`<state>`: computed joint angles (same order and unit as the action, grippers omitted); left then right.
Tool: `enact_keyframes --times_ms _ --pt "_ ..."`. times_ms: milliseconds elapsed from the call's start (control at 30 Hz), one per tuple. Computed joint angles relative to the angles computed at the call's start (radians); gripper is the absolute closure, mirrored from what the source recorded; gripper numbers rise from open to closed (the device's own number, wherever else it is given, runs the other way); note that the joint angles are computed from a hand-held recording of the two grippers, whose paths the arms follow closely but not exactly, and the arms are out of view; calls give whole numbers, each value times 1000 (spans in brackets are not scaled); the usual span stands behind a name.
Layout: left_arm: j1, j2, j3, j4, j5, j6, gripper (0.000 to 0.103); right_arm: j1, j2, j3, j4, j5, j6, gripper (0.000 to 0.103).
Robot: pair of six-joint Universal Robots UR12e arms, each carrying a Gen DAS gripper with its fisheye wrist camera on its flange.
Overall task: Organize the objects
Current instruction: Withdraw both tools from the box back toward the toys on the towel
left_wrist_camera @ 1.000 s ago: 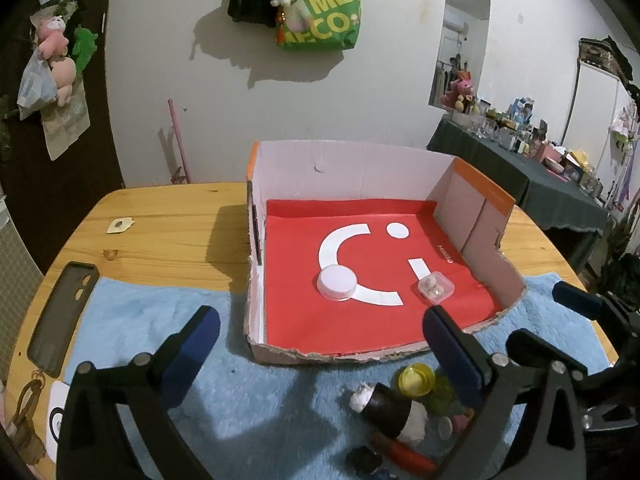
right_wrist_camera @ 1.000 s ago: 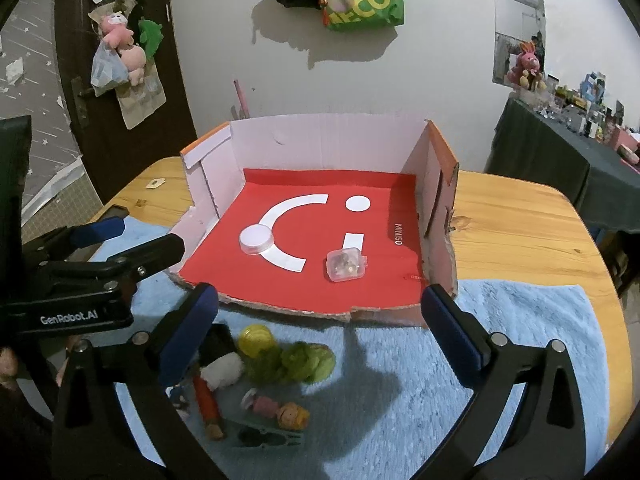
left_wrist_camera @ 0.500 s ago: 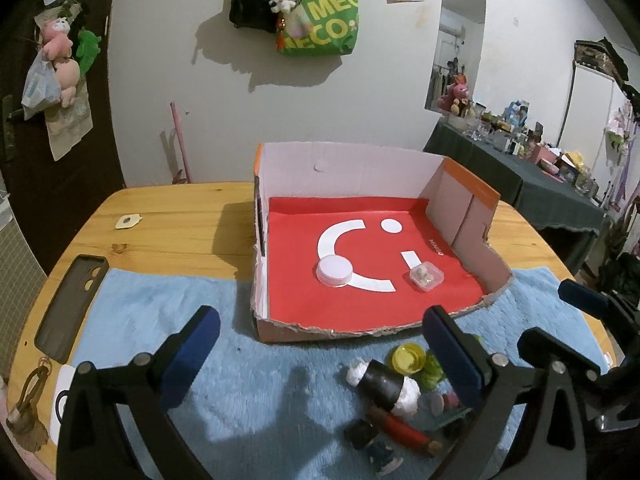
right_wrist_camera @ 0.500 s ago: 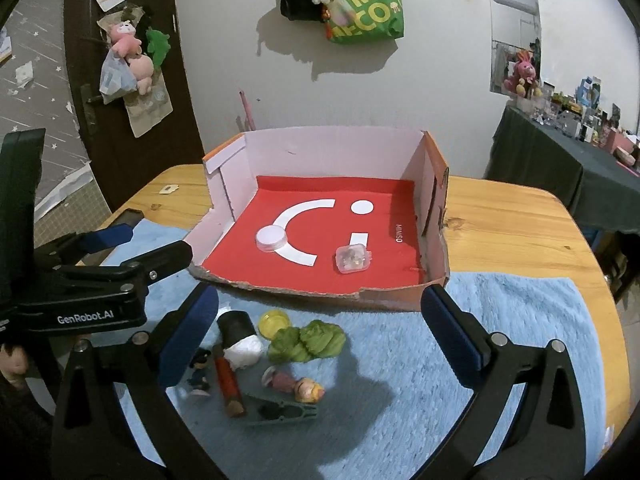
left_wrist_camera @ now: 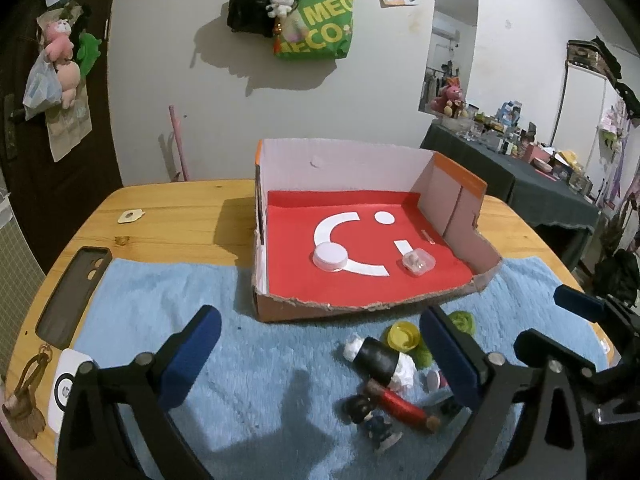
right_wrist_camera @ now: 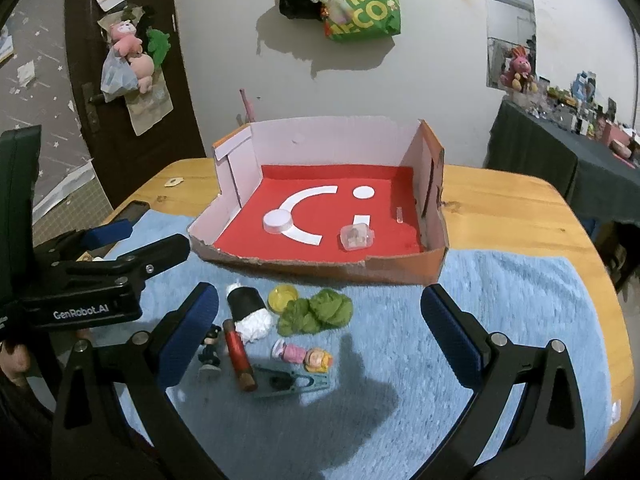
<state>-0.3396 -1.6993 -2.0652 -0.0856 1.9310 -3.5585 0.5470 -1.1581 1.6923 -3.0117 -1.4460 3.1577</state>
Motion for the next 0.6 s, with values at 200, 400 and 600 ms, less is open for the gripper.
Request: enact_keyframes --times_ms 200,400,600 --pt "1 -2 -9 -8 -36 16 23 2 -5 15 8 3 -2 20" --pt "-1 -3 -21 -15 -59 19 35 5 -3 26 15 0 -3 36" --pt "3 -2 -33 -17 -82 9 42 6 1 34 27 0 1 56"
